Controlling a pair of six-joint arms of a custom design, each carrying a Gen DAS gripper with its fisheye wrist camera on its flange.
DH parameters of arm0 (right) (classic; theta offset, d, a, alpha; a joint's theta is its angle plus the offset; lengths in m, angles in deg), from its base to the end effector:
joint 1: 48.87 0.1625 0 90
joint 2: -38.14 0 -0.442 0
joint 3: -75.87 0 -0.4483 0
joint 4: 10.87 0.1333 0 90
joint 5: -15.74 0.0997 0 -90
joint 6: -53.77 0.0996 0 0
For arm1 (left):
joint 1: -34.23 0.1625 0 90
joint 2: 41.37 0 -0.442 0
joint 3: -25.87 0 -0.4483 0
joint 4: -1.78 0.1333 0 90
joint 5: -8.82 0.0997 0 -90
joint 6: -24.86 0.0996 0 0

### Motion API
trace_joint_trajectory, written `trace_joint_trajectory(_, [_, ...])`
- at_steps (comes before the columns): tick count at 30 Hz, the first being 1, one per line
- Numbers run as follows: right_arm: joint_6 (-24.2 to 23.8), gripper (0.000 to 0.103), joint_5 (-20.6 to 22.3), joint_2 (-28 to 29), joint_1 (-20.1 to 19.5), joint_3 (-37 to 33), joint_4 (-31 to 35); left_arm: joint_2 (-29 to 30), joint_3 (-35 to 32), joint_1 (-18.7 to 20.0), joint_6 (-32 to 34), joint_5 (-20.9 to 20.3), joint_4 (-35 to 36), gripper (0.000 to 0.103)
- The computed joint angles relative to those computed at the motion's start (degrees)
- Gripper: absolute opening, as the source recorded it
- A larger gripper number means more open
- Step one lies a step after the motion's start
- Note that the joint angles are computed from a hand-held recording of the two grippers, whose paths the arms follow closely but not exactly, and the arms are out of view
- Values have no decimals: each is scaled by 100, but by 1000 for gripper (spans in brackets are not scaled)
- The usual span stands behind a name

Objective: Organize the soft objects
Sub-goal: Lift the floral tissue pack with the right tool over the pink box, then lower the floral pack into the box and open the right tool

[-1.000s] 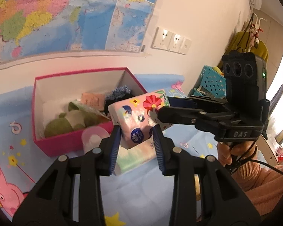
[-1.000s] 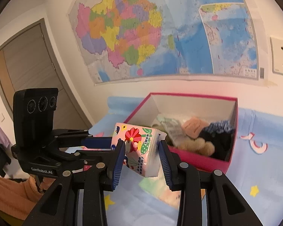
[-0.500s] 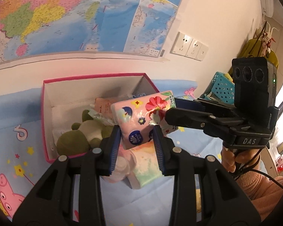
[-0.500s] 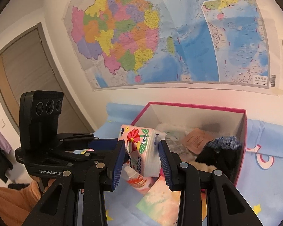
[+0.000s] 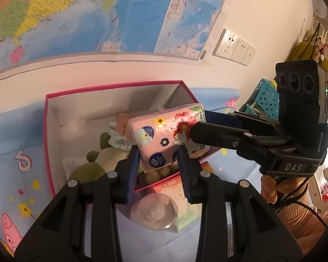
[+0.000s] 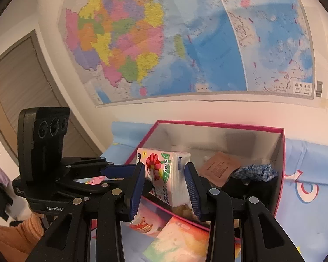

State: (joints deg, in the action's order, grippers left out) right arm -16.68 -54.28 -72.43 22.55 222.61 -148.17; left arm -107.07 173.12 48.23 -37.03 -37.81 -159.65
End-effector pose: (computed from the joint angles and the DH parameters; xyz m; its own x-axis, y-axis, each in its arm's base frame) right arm 0.0559 -0.3590 0.2391 -0.5997 -0.7972 0.0697 -0.7547 0.5345 -0.3805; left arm -0.2745 -0.2763 0.0331 -0.8702 0.1360 -0.4735 0.3982 0.7601 -0.5135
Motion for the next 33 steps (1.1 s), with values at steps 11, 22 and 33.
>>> trace_joint_trajectory(11, [452,39,-258,750,209,-206,-583,207,-154,487,252,-126,-172,36])
trace_joint_trajectory(22, [784,39,-391,1160,290,-304,-975,271,-259,597,303,-57,-45,36])
trace_joint_trajectory(33, [1103,39,-538,1412,377,-346,-1360,309,-375,753,388,-43,33,36])
